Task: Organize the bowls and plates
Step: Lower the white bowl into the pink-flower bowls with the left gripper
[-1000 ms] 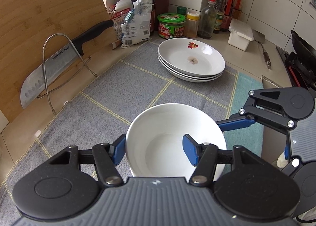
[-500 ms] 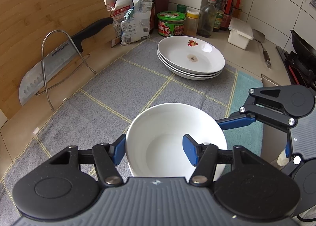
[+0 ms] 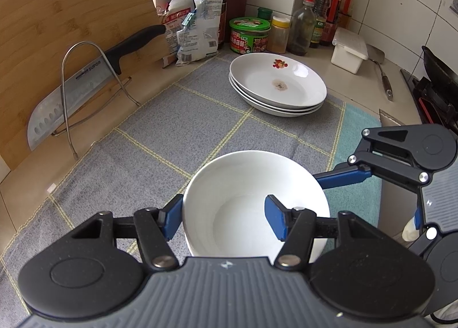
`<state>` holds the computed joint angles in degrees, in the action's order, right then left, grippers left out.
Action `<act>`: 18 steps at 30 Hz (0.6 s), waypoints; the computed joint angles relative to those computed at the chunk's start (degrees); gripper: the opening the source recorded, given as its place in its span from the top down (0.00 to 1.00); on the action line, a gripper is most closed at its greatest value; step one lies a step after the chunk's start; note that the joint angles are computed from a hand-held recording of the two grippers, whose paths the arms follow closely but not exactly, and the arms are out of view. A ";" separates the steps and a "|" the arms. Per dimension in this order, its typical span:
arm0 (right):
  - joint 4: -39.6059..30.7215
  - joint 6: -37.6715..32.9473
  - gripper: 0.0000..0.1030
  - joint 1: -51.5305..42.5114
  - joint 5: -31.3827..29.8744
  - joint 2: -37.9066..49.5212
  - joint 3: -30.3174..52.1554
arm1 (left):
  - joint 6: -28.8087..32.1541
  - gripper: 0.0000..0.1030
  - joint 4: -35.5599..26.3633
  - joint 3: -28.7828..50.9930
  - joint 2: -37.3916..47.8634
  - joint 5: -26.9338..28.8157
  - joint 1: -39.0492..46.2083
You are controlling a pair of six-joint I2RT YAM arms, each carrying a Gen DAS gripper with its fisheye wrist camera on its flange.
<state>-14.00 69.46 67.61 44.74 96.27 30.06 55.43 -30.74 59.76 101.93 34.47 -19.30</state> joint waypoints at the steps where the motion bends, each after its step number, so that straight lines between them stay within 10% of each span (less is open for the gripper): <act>1: -0.10 0.06 0.22 0.05 0.05 0.04 0.03 | 0.05 0.42 0.19 -0.16 -0.13 0.05 0.06; 9: -2.94 1.66 0.01 2.45 5.22 -0.60 0.93 | -0.05 0.36 0.07 -0.50 -0.73 1.43 1.05; 18: 2.93 -0.99 0.01 3.51 4.03 -0.82 -0.80 | -3.03 0.24 2.37 -1.79 -2.28 2.62 4.52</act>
<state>-11.07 68.47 71.12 48.77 95.44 29.26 52.40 -28.37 57.97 99.65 37.09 -14.78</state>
